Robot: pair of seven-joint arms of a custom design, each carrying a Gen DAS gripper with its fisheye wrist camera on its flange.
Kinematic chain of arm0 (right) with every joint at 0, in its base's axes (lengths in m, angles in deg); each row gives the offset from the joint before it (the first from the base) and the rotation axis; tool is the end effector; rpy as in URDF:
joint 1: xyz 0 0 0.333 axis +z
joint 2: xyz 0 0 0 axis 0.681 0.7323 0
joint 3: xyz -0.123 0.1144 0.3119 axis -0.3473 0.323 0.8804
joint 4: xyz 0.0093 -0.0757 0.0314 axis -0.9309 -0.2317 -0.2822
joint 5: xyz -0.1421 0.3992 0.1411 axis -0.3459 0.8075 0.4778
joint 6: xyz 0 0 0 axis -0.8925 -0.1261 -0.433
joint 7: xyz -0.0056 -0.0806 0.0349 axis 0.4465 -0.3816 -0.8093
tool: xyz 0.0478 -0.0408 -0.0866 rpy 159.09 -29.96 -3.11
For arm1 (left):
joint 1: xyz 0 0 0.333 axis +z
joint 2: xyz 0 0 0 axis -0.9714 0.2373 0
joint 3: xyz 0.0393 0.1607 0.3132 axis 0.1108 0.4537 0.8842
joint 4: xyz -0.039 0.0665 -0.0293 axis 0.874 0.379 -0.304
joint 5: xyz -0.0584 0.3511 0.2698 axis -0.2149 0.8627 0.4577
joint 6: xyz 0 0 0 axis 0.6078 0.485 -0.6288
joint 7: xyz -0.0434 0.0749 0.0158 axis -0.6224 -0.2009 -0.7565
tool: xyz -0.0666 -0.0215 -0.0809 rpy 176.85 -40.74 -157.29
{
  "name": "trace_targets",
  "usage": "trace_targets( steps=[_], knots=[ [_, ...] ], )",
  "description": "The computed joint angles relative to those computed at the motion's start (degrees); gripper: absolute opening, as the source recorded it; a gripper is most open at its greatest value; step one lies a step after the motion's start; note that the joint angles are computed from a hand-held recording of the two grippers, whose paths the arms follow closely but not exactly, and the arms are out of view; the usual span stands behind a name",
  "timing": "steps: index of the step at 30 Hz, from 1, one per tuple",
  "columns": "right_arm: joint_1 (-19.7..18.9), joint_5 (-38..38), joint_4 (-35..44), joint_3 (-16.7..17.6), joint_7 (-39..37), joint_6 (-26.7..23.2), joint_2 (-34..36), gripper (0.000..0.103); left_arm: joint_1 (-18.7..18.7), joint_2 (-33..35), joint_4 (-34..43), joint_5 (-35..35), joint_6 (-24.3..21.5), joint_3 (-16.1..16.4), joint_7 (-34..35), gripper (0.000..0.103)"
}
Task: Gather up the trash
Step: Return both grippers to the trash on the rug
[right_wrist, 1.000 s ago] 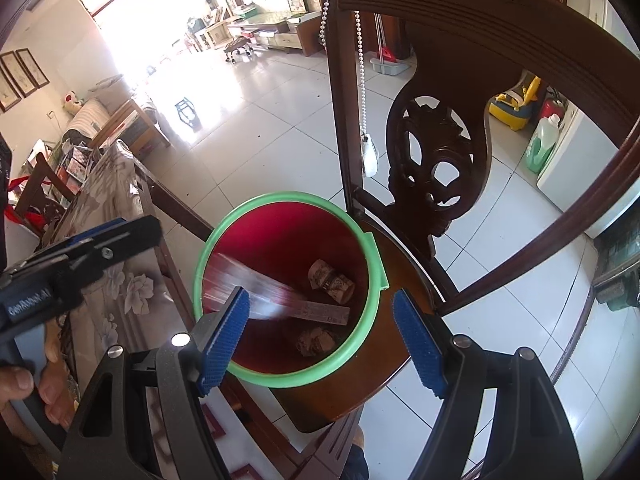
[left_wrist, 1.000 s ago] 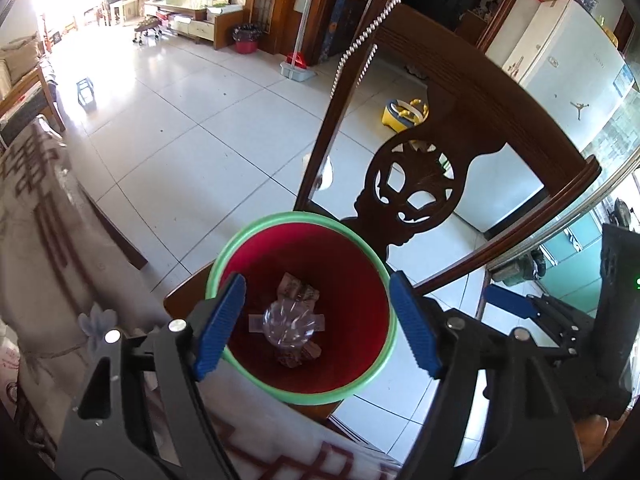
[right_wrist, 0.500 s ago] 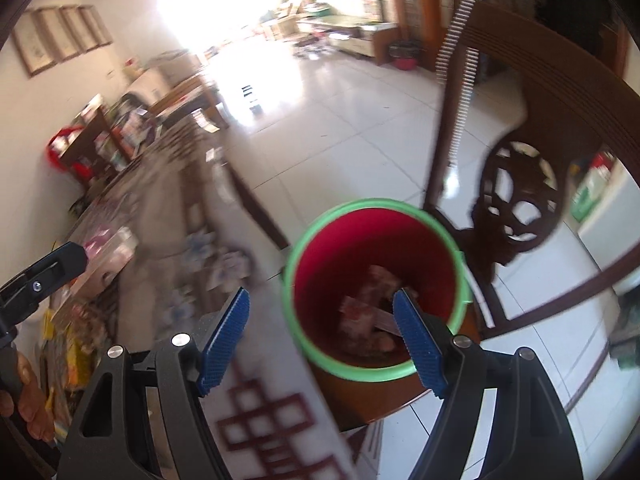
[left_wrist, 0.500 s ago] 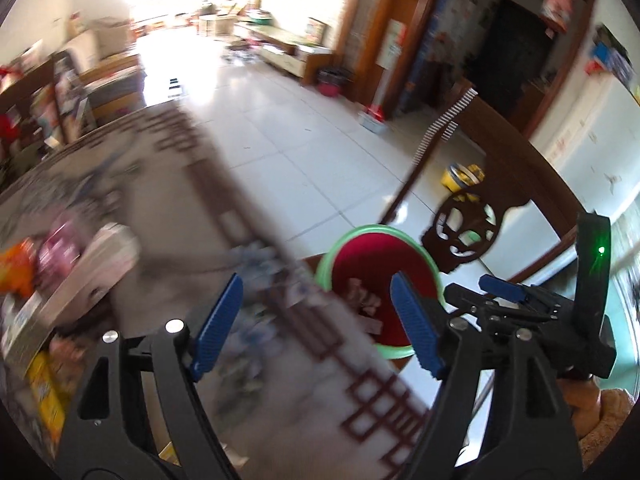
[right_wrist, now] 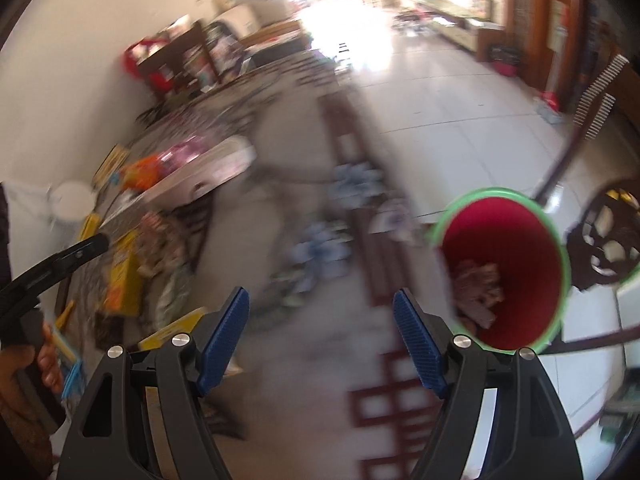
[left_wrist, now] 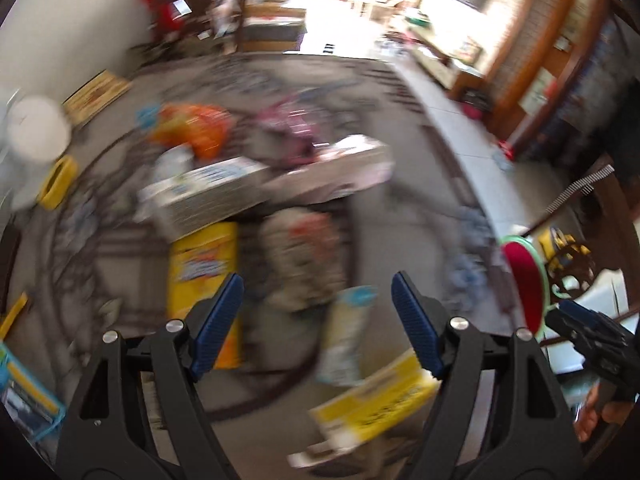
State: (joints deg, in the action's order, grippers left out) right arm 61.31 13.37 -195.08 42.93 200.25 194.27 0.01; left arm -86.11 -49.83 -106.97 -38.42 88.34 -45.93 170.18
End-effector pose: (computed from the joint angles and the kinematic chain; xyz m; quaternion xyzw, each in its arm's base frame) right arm 0.3878 0.1754 0.4202 -0.6282 0.7268 -0.0958 0.2609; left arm 0.4679 -0.1196 0.4650 -0.6364 0.7209 -0.2453 0.1228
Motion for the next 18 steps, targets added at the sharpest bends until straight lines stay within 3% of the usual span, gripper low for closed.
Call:
trace_targets(
  steps=[3, 7, 9, 14, 18],
  knots=[
    [4.75, 2.37, 3.92, -1.79, -4.74, 0.77, 5.39, 0.073, 2.19, -0.68, -0.96, 1.32, -0.44, 0.41, -1.41, 0.074],
    [12.63, 12.52, 9.65, -6.24, -16.06, 0.71, 12.8, 0.073, 4.08, -0.94, -1.85, 1.91, -0.03, 1.12, -3.25, 0.074],
    [14.68, 17.94, 12.85, -6.89, -21.16, 0.06, 16.97, 0.073, 4.28, -0.79, -1.99, 1.54, 0.02, 1.82, -3.02, 0.074],
    [14.3, 26.28, 18.85, -5.16, -28.87, -2.42, 23.9, 0.073, 4.49, -0.3, -2.26, 0.27, 0.09, 2.71, -2.48, 0.074],
    [12.09, 26.83, 22.84, -2.22, -30.74, -3.69, 28.37, 0.073, 3.63, 0.94, -1.43, -2.82, -0.64, 3.72, -1.03, 0.074]
  ],
)
